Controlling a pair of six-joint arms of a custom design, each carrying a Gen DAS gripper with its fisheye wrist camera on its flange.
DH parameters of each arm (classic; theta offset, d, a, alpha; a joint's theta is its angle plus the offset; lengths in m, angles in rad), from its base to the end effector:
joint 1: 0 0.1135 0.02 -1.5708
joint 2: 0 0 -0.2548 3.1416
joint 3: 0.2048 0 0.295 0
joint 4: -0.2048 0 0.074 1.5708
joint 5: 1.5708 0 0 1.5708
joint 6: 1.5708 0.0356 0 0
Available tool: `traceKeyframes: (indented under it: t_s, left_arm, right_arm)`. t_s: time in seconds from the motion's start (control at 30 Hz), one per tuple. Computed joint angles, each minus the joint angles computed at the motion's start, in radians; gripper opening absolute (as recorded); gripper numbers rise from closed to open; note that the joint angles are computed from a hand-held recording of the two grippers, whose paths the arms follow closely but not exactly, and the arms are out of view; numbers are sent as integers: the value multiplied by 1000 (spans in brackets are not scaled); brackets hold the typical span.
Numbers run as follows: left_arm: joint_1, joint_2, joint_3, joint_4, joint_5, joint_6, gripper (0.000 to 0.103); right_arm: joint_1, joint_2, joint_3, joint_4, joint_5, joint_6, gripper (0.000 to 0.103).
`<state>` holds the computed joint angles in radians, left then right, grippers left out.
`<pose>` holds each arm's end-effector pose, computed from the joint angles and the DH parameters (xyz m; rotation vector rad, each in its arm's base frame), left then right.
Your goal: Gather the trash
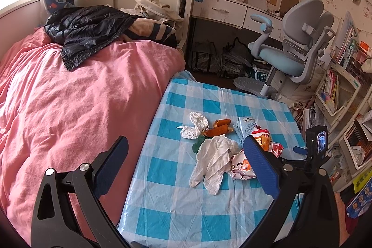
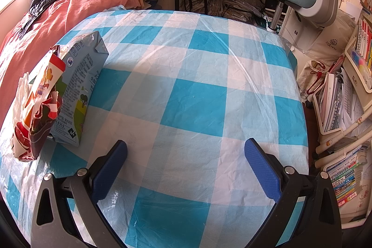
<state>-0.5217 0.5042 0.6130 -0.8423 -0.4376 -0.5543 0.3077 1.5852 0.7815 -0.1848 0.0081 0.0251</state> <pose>0.1431 -0.0649 0.2565 -0.2549 2.2089 -0.0820 0.3123 0.0989 0.1104 -0.3579 2.5385 0.1170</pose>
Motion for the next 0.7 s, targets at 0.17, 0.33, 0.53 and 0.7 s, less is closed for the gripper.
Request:
traceKeyframes:
  t_s: [0.17, 0.33, 0.53, 0.7]
  left_arm:
    - [-10, -12, -12, -5, -6, -4, 96]
    - [-26, -16, -22, -9, -17, -5, 96]
    - [-39, 30, 3, -4, -28, 2, 96]
    - [-62, 54, 12, -7, -50, 2, 96]
  right_arm:
    - [0, 0, 0, 0, 0, 0, 96]
    - [0, 0, 0, 0, 0, 0, 96]
    - [0, 0, 0, 0, 0, 0, 96]
    - [0, 0, 0, 0, 0, 0, 96]
